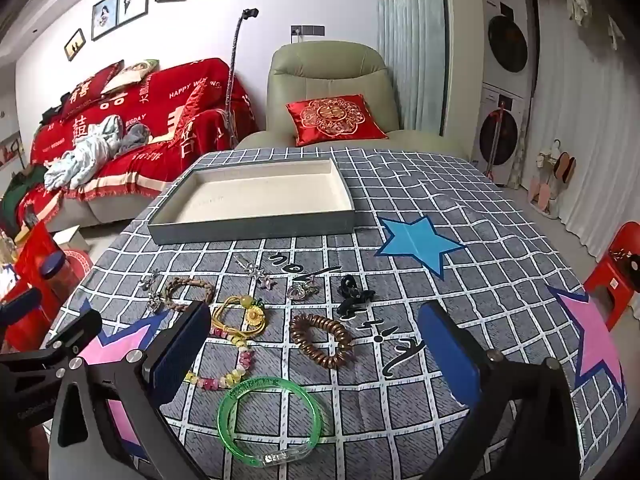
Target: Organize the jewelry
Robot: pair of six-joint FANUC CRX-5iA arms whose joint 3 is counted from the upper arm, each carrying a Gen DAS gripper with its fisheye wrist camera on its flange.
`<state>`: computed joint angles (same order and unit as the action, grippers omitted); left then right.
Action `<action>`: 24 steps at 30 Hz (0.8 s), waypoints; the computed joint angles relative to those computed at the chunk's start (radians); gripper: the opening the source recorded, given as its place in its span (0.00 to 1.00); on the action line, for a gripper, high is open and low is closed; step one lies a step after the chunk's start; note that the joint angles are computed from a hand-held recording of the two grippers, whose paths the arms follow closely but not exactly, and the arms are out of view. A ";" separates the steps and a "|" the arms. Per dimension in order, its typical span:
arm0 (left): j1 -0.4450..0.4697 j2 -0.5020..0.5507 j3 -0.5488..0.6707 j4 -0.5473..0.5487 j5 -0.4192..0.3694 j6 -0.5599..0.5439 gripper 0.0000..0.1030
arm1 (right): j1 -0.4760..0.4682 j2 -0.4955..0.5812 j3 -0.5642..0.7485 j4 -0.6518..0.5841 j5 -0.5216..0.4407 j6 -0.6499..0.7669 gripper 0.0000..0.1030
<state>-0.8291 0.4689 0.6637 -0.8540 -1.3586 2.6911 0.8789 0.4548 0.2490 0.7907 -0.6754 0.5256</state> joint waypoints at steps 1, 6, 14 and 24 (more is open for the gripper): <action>-0.004 0.004 0.007 -0.005 -0.010 0.000 1.00 | 0.000 -0.001 -0.002 0.001 0.001 -0.004 1.00; 0.027 0.001 -0.004 0.062 0.018 0.000 1.00 | 0.000 0.003 0.015 -0.014 -0.008 0.015 1.00; 0.010 -0.011 -0.015 0.021 0.011 0.021 1.00 | 0.000 -0.005 0.000 0.004 0.003 -0.008 1.00; 0.011 -0.017 -0.023 0.023 0.015 0.025 1.00 | 0.001 -0.011 -0.008 0.007 0.011 -0.016 1.00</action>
